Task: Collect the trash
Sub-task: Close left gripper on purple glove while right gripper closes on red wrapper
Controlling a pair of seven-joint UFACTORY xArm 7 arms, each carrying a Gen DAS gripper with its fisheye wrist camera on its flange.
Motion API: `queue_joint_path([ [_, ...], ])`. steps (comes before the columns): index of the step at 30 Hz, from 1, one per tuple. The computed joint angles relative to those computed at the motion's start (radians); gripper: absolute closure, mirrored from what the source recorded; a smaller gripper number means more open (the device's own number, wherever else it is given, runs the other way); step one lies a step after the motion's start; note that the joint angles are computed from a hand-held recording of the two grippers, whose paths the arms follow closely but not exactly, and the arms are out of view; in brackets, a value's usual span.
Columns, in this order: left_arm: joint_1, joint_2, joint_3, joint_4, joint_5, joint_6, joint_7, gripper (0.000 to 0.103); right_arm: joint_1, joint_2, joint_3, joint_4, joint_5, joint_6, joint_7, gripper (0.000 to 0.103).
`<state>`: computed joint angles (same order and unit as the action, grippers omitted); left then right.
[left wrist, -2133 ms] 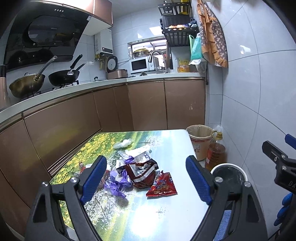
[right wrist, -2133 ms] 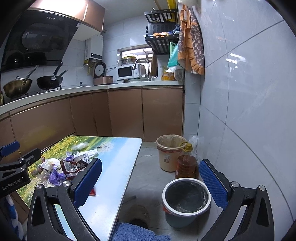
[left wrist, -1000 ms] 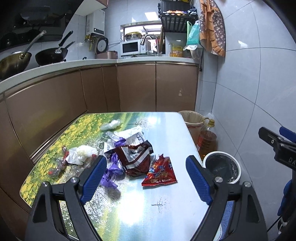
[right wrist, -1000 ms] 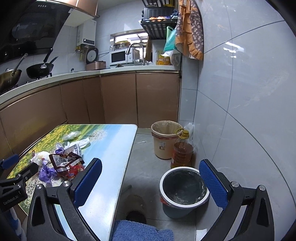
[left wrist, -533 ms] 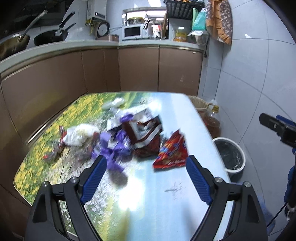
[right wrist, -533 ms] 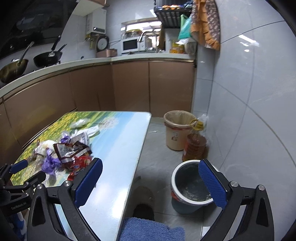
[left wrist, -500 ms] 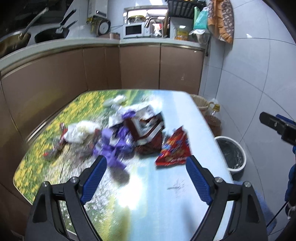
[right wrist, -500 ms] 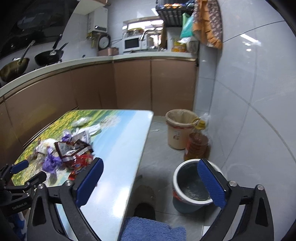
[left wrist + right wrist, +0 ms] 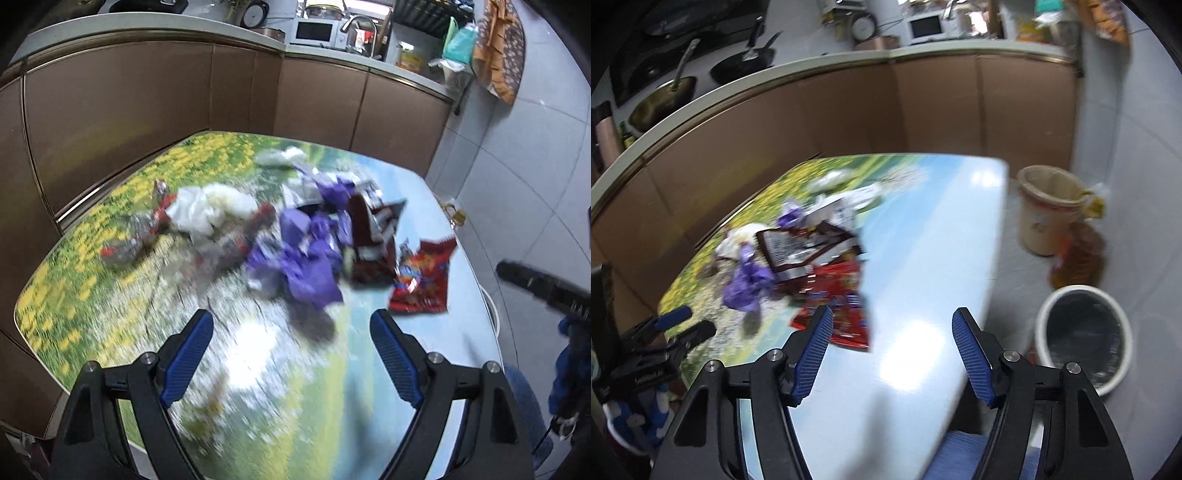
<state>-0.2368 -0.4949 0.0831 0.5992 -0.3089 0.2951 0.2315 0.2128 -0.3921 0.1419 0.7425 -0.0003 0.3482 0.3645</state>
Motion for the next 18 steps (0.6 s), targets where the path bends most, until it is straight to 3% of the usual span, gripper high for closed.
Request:
queue_joint_path([
  [4, -0.023, 0.048, 0.024, 0.053, -0.017, -0.018, 0.037, 0.017, 0.11, 0.102, -0.074, 0.056, 0.145, -0.03, -0.138, 0.036],
  [11, -0.017, 0.132, 0.001, 0.126, -0.023, -0.022, 0.079, 0.017, 0.135, 0.234, -0.089, 0.136, 0.323, -0.04, -0.29, 0.035],
  [15, 0.02, 0.167, -0.04, 0.144, 0.002, -0.009, 0.041, 0.018, 0.129, 0.271, -0.084, 0.158, 0.432, -0.033, -0.381, 0.035],
  [18, 0.04, 0.184, -0.061, 0.147, 0.023, 0.014, 0.001, 0.037, 0.119, 0.282, -0.075, 0.164, 0.495, -0.028, -0.437, 0.036],
])
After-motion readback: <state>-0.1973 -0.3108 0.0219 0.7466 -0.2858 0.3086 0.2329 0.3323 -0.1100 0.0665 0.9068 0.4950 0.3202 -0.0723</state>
